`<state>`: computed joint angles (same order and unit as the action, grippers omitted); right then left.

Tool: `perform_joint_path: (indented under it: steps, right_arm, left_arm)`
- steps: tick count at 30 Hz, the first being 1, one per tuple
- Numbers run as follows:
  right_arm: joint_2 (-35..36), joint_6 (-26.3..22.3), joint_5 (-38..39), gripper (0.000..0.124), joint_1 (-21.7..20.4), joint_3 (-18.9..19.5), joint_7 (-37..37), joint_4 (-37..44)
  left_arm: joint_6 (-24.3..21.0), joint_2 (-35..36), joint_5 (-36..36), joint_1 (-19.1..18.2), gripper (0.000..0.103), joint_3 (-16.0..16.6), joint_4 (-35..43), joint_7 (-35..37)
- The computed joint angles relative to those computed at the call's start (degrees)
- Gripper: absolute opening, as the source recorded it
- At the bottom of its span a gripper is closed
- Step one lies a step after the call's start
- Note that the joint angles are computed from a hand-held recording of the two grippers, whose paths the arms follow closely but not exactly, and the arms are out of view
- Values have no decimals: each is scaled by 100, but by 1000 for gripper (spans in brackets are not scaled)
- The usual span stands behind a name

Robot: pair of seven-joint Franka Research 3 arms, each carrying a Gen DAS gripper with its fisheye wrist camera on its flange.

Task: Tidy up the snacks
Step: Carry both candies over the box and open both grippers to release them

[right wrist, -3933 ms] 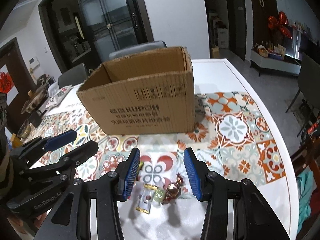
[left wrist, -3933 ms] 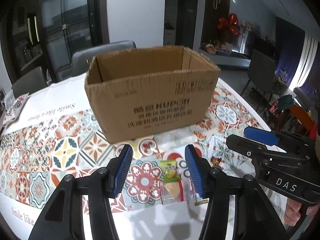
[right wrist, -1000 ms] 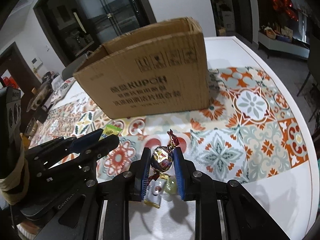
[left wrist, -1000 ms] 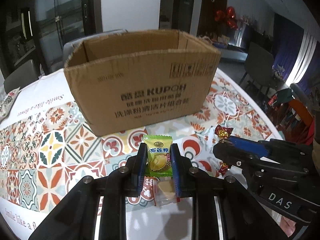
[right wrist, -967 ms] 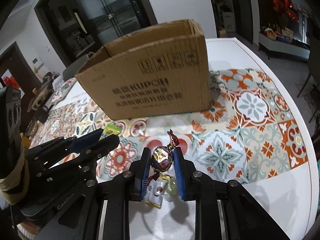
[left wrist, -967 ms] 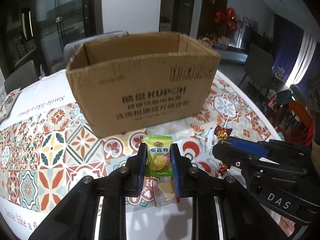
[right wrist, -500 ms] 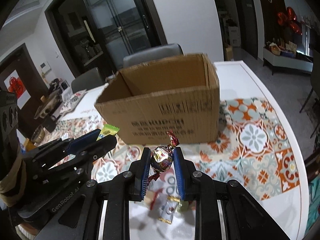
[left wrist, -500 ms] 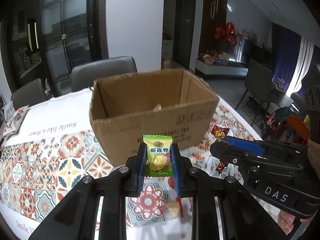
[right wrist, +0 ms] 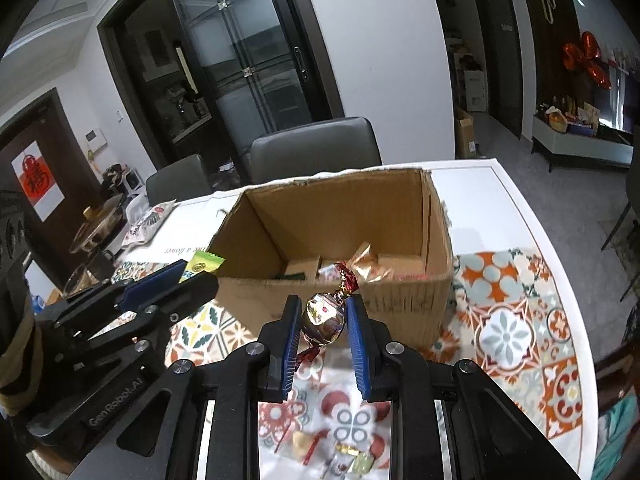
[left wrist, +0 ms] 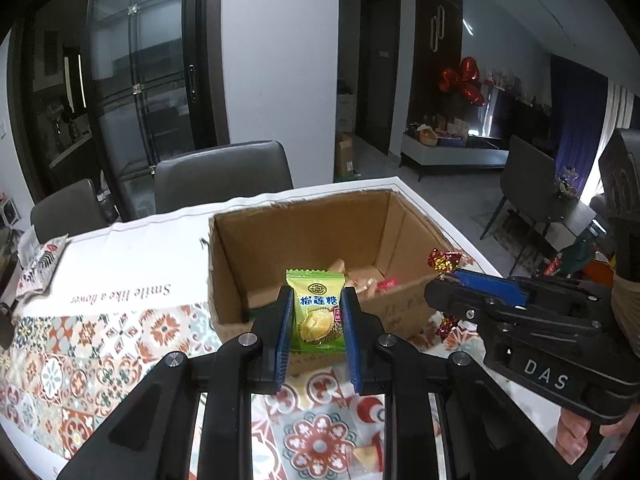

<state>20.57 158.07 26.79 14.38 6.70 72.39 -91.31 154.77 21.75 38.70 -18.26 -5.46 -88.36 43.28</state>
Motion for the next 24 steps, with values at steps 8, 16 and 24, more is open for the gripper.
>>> perform_joint_path:
  steps: [8, 16, 24]
  right_arm:
    - [650, -573, -550, 25, 101, -209, 436, 1157]
    - [1571, -1349, -1099, 25, 203, -383, 971, 2689]
    - [1331, -920, -1357, 51, 200, -408, 1088, 2173]
  left_arm:
    - [-414, 518, -602, 141, 24, -105, 810, 575]
    - [-1060, 1148, -882, -19, 40, 114, 1845, 788]
    - [-945, 695, -254, -189, 52, 291, 1200, 144]
